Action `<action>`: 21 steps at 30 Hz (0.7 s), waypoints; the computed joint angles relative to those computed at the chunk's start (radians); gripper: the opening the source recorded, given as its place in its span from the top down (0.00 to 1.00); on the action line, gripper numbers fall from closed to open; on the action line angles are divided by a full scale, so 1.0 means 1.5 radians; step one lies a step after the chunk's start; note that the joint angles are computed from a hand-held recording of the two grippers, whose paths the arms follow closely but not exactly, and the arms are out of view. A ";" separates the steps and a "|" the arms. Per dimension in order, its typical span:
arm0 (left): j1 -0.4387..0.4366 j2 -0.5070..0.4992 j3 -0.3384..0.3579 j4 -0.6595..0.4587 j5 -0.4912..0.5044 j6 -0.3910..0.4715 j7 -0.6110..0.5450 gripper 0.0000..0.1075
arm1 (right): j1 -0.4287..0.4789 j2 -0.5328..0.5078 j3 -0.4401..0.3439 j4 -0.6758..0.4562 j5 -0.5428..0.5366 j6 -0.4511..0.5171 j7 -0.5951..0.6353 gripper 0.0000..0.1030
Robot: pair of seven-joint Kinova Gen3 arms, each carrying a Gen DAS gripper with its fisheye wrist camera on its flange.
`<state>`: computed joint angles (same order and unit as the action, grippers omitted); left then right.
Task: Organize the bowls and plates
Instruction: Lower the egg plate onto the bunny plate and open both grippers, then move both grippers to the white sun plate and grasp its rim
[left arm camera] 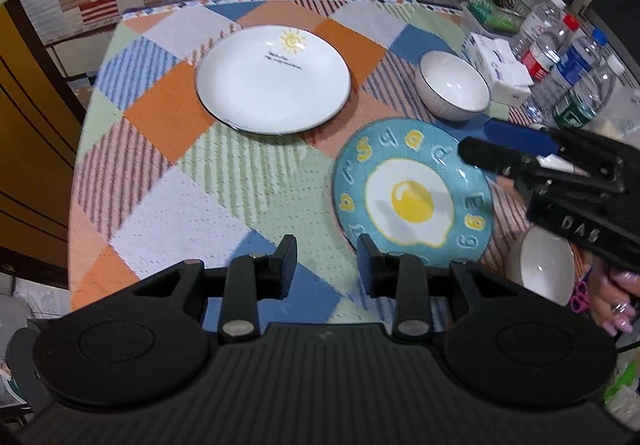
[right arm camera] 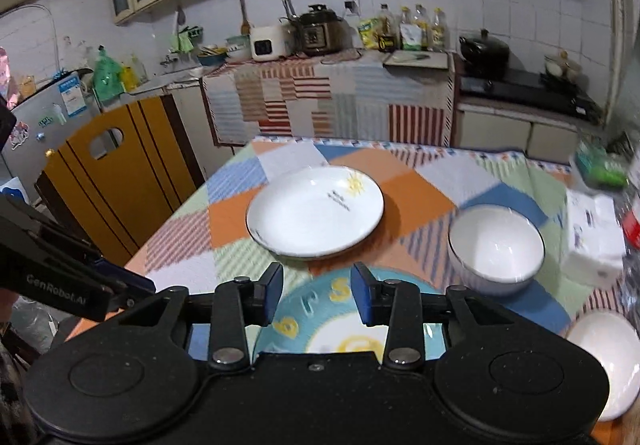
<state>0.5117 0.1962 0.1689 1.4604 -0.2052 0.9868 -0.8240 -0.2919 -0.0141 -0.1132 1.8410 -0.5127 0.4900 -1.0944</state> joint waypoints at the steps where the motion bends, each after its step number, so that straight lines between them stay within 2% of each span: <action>1: 0.000 0.001 -0.002 -0.004 -0.005 0.004 -0.002 0.69 | 0.000 0.005 0.001 -0.010 -0.001 0.002 0.005 0.57; 6: -0.011 -0.001 -0.018 0.005 -0.047 -0.008 -0.011 0.66 | 0.030 0.058 0.000 -0.098 -0.057 0.087 0.080 0.40; 11: -0.038 0.004 -0.035 0.021 -0.075 -0.040 -0.013 0.60 | 0.039 0.101 -0.010 -0.156 -0.008 0.119 0.044 0.29; 13: -0.032 0.024 -0.046 0.009 -0.112 -0.024 0.006 0.44 | 0.047 0.122 -0.014 -0.179 0.000 0.137 0.049 0.30; 16: -0.024 0.054 -0.066 0.001 -0.165 -0.020 0.038 0.37 | 0.076 0.169 -0.030 -0.229 -0.023 0.188 0.075 0.30; 18: -0.034 0.072 -0.072 -0.003 -0.166 -0.029 0.038 0.31 | 0.073 0.197 -0.032 -0.249 -0.014 0.185 0.058 0.30; 21: -0.041 0.097 -0.084 -0.005 -0.171 -0.057 0.038 0.28 | 0.061 0.238 -0.036 -0.276 0.012 0.175 0.021 0.30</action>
<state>0.4496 0.3423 0.0426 1.4532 -0.4621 0.9009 -0.7665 -0.2003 0.3433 -0.1669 1.4265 -0.4946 0.7528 -1.0634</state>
